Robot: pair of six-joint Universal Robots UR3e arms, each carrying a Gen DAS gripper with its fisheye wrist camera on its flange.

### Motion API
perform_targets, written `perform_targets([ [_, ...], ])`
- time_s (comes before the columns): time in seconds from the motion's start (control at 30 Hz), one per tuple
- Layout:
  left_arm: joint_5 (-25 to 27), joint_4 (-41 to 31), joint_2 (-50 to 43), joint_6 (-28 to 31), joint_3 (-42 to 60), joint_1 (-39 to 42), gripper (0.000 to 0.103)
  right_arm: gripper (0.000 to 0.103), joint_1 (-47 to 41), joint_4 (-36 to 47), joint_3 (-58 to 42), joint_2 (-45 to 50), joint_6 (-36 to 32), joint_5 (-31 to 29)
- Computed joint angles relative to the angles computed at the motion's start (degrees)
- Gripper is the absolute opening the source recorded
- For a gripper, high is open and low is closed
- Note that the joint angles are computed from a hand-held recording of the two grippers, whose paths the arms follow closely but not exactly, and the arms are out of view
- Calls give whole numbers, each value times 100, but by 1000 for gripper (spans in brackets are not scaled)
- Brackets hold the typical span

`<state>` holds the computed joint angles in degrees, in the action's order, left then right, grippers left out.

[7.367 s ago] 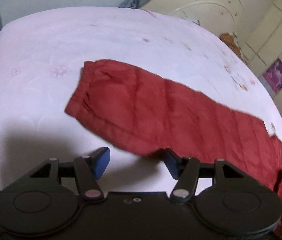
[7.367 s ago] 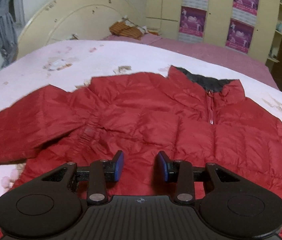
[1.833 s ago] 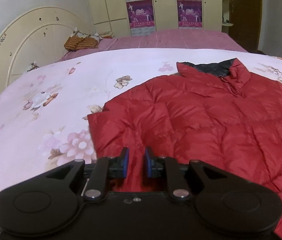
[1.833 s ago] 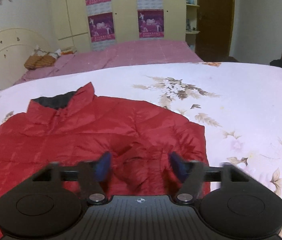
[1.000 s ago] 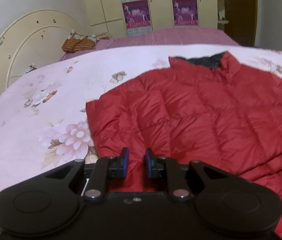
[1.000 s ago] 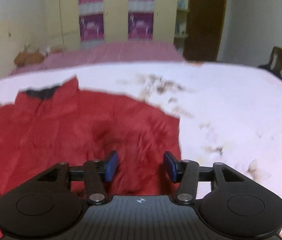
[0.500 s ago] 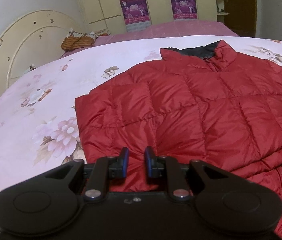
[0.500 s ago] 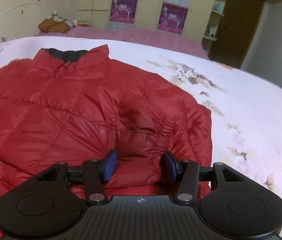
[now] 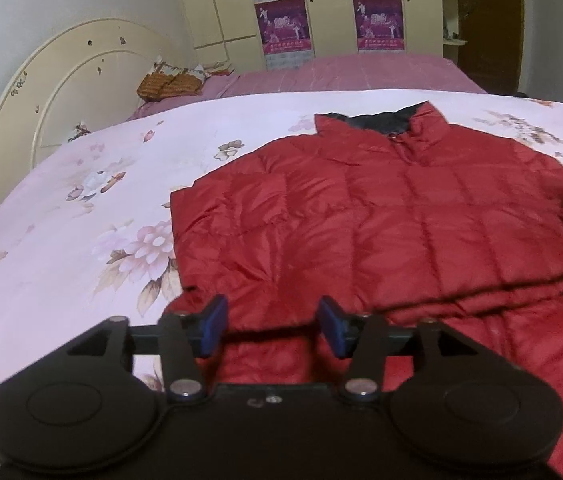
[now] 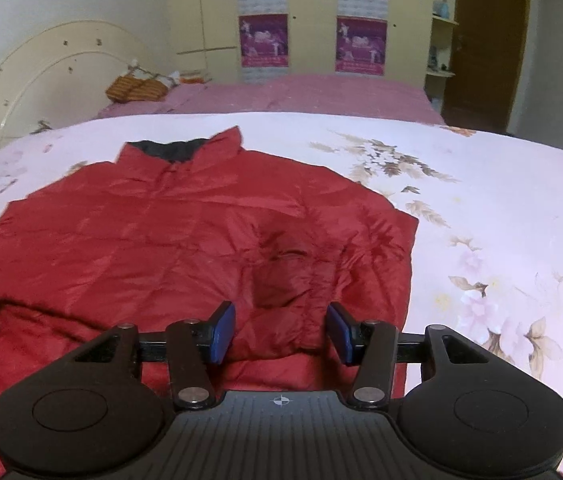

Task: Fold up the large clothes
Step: 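Move both tools over the red jacket to its hem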

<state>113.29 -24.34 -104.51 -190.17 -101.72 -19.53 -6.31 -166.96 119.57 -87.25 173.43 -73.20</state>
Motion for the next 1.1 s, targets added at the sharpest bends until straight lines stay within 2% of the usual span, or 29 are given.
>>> perform_targets([
  [0.17,30,-109,425,-108,-306,-253,62,50,-11,135,487,-582,-6,217],
  [0.37,-78,-90,989,-27,-792,-395,66,51,-9,435,1175,-1645,111,194],
  [0.47,-258,29,1301,59,-1163,-343,66,52,114,623,1471,-2229,228,-10],
  [0.5,-342,47,1435,91,-1312,-304,66,59,173,722,1547,-2422,285,-101],
  [0.53,-410,46,1552,105,-1434,-266,66,79,255,816,1629,-2631,371,-212],
  [0.57,-492,44,1716,113,-1595,-221,66,84,346,830,1721,-2818,463,-321],
  [0.87,-1073,-256,3423,470,-3008,190,66,85,1640,1490,2158,-3926,1154,-1614],
  [1.1,-1579,-1278,5137,903,-3790,890,67,85,1861,2674,2521,-5196,1373,-2084],
])
